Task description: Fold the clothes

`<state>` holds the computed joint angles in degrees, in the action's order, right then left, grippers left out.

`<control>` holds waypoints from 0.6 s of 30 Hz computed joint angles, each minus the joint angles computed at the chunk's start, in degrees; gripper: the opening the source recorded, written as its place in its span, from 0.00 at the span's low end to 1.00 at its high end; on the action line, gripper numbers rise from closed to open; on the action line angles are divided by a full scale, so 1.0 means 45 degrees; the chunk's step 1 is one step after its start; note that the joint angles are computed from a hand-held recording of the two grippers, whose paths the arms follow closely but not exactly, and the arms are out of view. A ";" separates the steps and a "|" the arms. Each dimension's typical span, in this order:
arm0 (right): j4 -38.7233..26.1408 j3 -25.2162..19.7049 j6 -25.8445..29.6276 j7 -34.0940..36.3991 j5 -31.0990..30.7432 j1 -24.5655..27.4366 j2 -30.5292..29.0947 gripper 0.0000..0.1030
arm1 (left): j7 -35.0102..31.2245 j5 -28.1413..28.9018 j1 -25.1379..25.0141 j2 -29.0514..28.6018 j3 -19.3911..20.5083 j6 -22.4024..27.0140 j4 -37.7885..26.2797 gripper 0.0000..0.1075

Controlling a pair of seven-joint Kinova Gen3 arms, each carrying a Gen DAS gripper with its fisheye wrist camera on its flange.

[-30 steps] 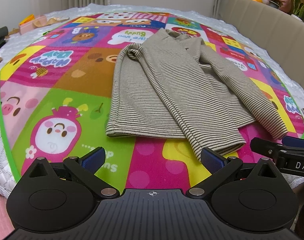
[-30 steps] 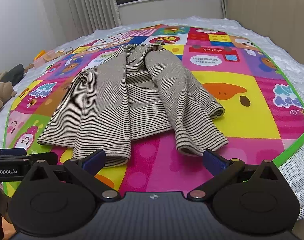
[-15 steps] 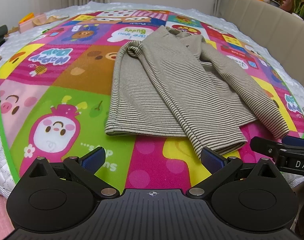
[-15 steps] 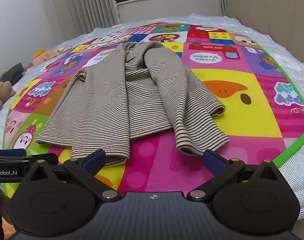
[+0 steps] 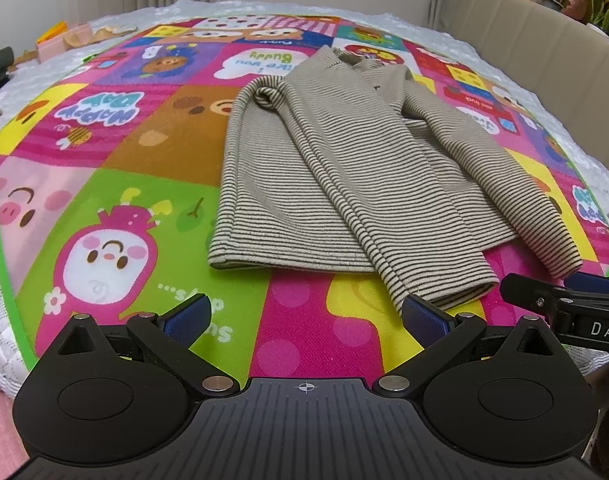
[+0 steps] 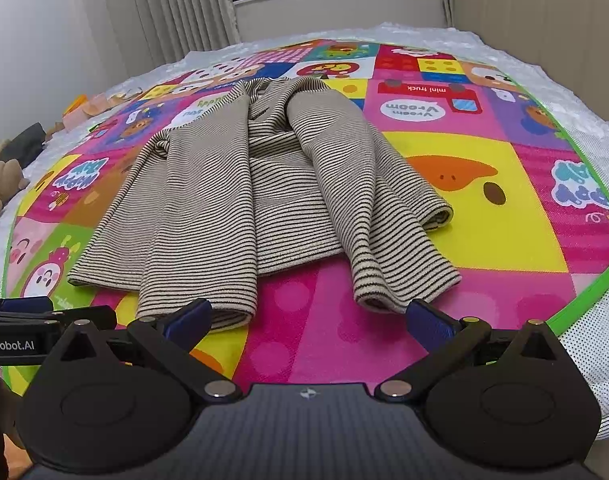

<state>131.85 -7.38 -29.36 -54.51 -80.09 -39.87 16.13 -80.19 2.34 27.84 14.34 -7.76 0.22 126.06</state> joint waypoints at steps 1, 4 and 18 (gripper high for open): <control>-0.0002 0.0000 0.0010 0.0004 -0.0001 0.0007 0.0004 1.00 | -0.0003 0.0008 -0.0008 0.0010 0.0013 0.0029 -0.0014 0.96; -0.0010 0.0008 0.0046 0.0025 -0.0011 0.0029 0.0009 1.00 | 0.0007 -0.0007 -0.0201 0.0044 0.0214 0.0112 -0.0063 0.96; -0.0170 0.0464 0.0432 -0.0200 0.0751 0.0419 0.0261 1.00 | -0.0260 -0.0120 -0.2020 0.0768 0.1850 0.0047 -0.0924 0.96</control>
<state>131.08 -5.29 -27.42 -55.41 -76.71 -37.99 17.30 -81.36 1.80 18.75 17.80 0.56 0.43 121.90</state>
